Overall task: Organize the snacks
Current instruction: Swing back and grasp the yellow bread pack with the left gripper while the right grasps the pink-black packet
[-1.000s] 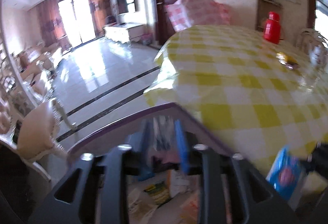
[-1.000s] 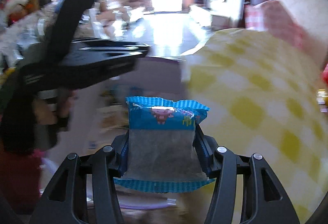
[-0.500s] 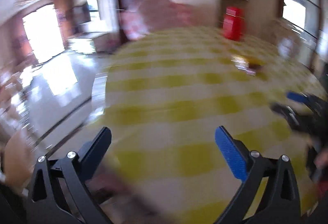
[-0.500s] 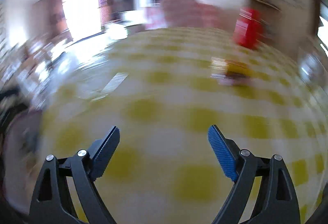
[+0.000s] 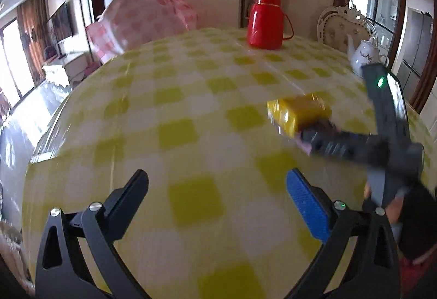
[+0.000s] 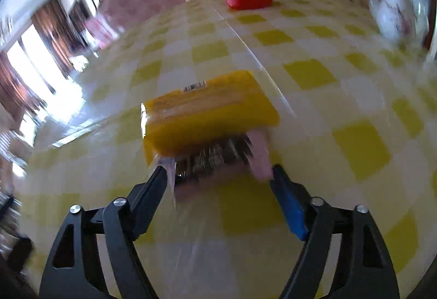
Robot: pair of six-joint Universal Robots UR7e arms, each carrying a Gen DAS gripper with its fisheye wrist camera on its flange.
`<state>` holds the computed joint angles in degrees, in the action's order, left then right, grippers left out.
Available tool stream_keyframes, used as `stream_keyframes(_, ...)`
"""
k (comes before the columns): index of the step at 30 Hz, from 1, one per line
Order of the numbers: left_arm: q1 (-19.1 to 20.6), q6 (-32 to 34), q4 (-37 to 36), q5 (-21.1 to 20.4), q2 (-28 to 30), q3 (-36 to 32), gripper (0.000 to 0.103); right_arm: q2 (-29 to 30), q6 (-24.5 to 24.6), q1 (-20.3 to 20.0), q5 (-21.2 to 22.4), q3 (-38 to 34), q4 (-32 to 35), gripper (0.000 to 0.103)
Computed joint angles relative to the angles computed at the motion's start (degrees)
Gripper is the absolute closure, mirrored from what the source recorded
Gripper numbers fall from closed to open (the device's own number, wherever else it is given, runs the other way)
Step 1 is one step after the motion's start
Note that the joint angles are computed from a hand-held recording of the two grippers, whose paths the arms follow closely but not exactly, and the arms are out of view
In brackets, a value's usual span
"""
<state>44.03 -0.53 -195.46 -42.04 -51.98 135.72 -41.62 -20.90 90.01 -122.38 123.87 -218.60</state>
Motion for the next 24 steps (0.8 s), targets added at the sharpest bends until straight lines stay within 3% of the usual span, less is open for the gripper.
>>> stream_keyframes(1,1.11,3.15,-1.11,-1.12,1.9,-3.07,0.002,0.42,-1.85,0.03,0.22,-0.41,-0.65,0.045)
stream_keyframes(2,1.89,5.82,-1.63,-2.09,3.28,-5.48,0.002,0.18,-4.11,-0.17,0.69,-0.08,-0.74,0.052)
stream_keyframes(6,4.2,14.31,2.28,-5.35,8.14,-15.14,0.002,-5.82,-8.58,-3.92,7.26,7.99,-3.26,0.054)
stream_keyframes(9,5.38,24.08,6.68,-9.33,12.96,-22.94,0.002,-12.64,-10.42,-7.23,13.09,15.98,-3.38,0.055)
stream_keyframes(11,5.88,32.07,13.4,-12.44,16.32,-28.39,0.002,-15.57,-12.63,-10.68,17.34,21.71,-7.52,0.055)
stream_keyframes(13,5.55,39.73,16.67,-12.83,18.99,-31.2,0.002,-18.05,-11.75,-14.65,22.31,25.18,-7.76,0.055)
stream_keyframes(15,5.3,44.4,19.2,-13.18,20.85,-33.14,0.002,-19.14,-11.08,-16.54,24.7,26.77,-7.89,0.069)
stream_keyframes(17,5.5,44.16,25.72,-14.39,22.05,-35.68,0.002,-19.3,-11.35,-16.29,25.36,26.91,-8.28,0.07)
stream_keyframes(19,5.83,39.82,31.38,-13.83,23.3,-37.46,0.004,-18.78,-12.32,-15.71,24.9,27.56,-10.64,0.071)
stream_keyframes(20,6.24,36.31,32.01,-15.17,22.87,-37.3,0.017,-18.52,-12.6,-15.63,24.67,27.62,-11.26,0.072)
stream_keyframes(21,6.84,32.55,33.69,-17.2,21.82,-37.07,0.044,-18.71,-12.63,-15.96,24.95,27.8,-11.25,0.072)
stream_keyframes(22,7.08,30.27,33.27,-18.15,20.77,-35.97,0.051,-18.82,-12.51,-16.2,25.0,27.74,-11.14,0.073)
stream_keyframes(24,7.09,25.78,29.71,-19.01,18.5,-32.21,0.055,-18.74,-12.5,-16.42,24.43,27.51,-11.54,0.073)
